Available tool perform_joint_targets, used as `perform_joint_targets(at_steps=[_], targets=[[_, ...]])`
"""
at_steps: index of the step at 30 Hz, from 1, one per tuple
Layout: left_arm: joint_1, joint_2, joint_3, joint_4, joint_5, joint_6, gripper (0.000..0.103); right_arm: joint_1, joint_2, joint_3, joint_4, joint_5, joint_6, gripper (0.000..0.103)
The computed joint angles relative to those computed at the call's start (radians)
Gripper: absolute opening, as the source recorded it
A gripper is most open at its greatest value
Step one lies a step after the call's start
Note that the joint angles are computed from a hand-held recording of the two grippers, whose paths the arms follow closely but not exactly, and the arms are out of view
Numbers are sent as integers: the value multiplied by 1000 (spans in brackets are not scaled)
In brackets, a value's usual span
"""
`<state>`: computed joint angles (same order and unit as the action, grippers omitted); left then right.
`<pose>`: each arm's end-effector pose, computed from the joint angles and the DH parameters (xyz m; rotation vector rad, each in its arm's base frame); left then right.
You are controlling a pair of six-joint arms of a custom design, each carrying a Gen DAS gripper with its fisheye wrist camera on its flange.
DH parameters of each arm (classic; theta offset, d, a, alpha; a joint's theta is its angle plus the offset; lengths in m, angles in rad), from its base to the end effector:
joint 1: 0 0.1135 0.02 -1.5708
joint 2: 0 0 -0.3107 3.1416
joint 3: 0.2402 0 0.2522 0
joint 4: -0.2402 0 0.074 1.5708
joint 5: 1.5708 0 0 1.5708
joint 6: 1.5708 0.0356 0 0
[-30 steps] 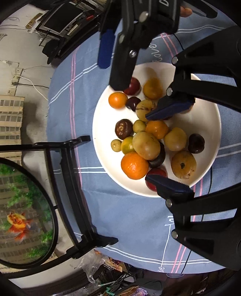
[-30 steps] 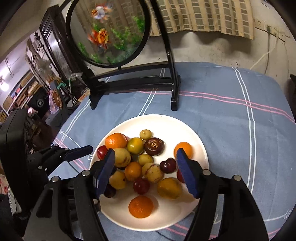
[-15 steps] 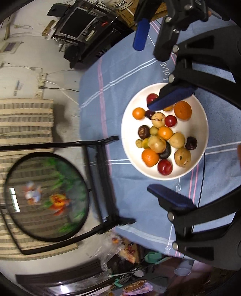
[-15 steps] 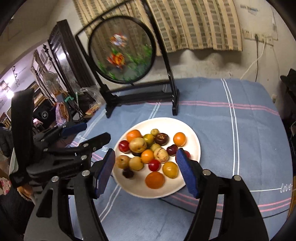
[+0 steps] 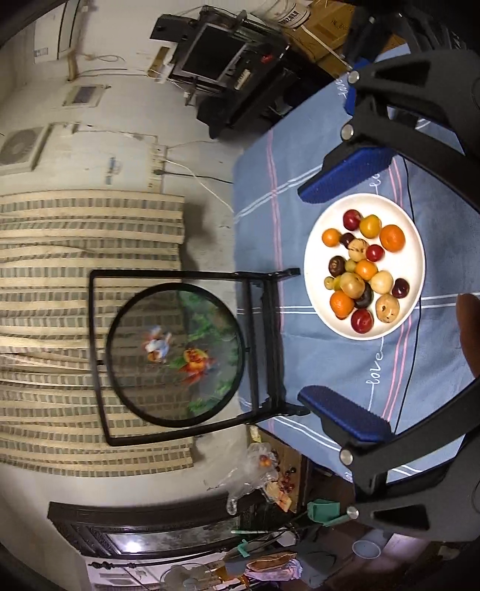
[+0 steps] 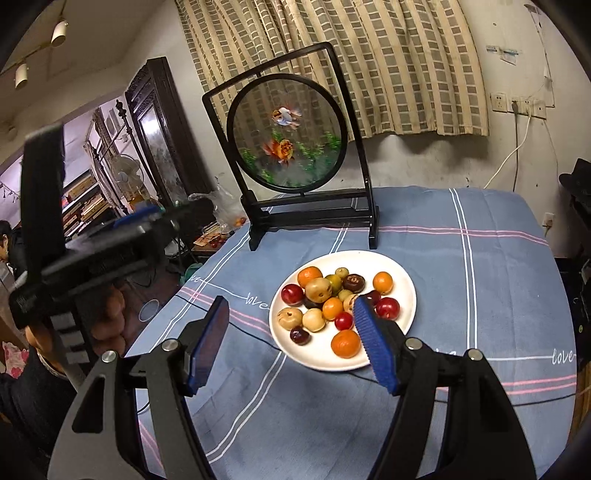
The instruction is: Organize fruits
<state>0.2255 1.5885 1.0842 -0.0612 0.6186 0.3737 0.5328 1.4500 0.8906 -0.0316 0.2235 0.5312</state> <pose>0.3515 0.0595 0.3031 0.4994 1.9722 -0.2867 0.2730 0.1518 0.2822 0.1279 2.1654 0.3763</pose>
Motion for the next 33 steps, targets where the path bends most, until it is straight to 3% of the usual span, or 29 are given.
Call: perform_joint_targets(at_steps=[6,14,18,21,25,33], targets=[[9,-88,-72,63,4,13,101,38,-23,-24,-3,36,31,70],[9,-89,-78,41,-2,8,101,74,-35,-49,-14,71,65,70],[-24,-60,-100,44,-93,6,101,79,-23,-65,-11,78,97,70],[-60,13,-71,-34,-161,35,101,82,-8,-71,-7,82,123,70],[-87,84,-62,-55,-230,51,101,86,27,-57,-10,95,128,70],[-106,171,-18,-93,-283,54,101,60,58,-70,8,59,144,70]])
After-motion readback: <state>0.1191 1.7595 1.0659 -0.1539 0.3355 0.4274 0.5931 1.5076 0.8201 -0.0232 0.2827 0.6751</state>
